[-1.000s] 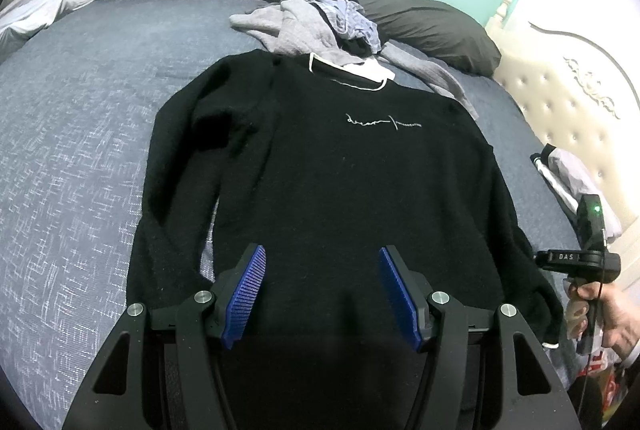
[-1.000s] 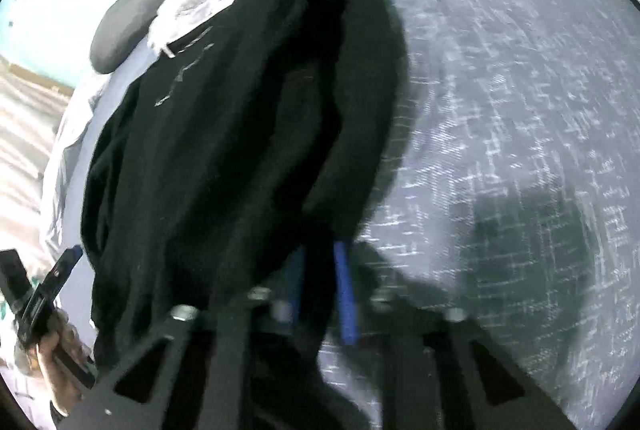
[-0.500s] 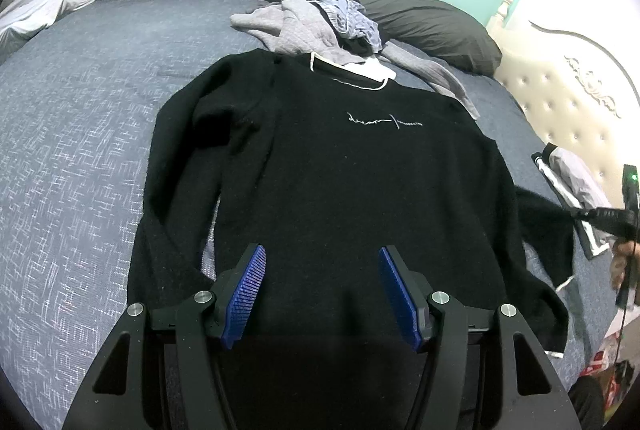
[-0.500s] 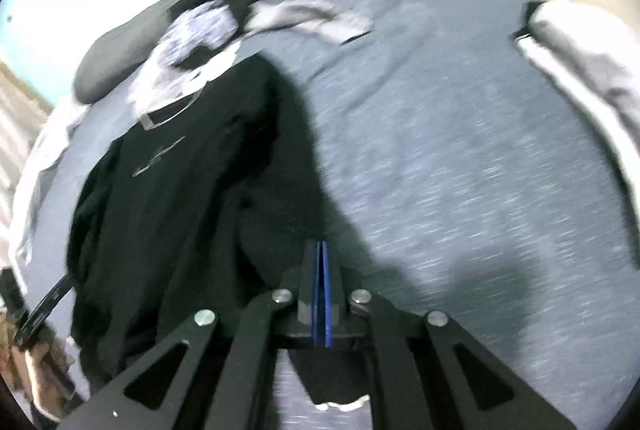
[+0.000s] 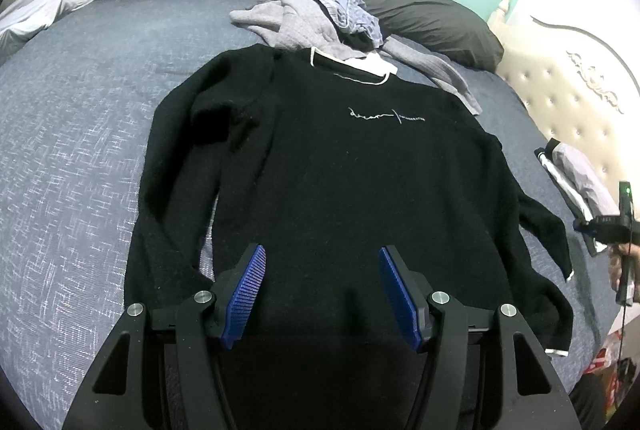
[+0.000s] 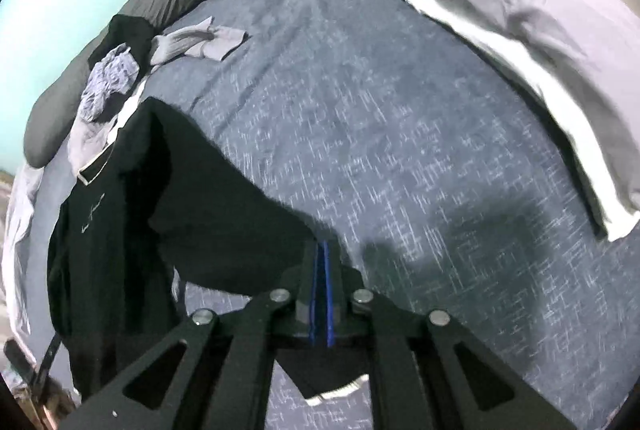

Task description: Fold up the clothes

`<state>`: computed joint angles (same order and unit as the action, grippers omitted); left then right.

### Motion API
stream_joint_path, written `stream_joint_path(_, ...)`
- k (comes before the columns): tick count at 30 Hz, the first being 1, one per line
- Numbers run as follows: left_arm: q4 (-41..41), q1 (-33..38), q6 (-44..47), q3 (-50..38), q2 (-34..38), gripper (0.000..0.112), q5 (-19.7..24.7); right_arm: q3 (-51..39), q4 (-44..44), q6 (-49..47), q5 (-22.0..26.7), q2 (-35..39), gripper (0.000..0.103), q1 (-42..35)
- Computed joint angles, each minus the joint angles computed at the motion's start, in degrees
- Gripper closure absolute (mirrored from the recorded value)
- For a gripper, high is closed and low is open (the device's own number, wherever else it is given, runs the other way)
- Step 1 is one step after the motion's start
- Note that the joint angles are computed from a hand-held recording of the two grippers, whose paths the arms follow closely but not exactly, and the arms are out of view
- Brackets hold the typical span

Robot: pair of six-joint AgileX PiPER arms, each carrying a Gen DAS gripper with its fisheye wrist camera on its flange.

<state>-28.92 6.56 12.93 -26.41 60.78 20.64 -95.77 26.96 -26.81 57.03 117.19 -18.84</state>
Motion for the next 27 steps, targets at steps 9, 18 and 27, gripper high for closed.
stream_joint_path(9, 1.99, -1.20, -2.33, 0.10, 0.03, 0.049, -0.39, 5.77, -1.94, -7.00, 2.83, 0.25, 0.058, -0.62)
stream_joint_path(18, 1.65, -0.26, -1.85, 0.28, -0.14, 0.049, -0.39, 6.75, -3.84, -9.41, -0.06, -3.04, 0.098, -1.03)
stream_joint_path(27, 1.45, 0.69, -1.03, 0.40, -0.28, 0.049, -0.24, -6.16, -10.17, -6.02, 4.36, -0.82, 0.099, -4.30)
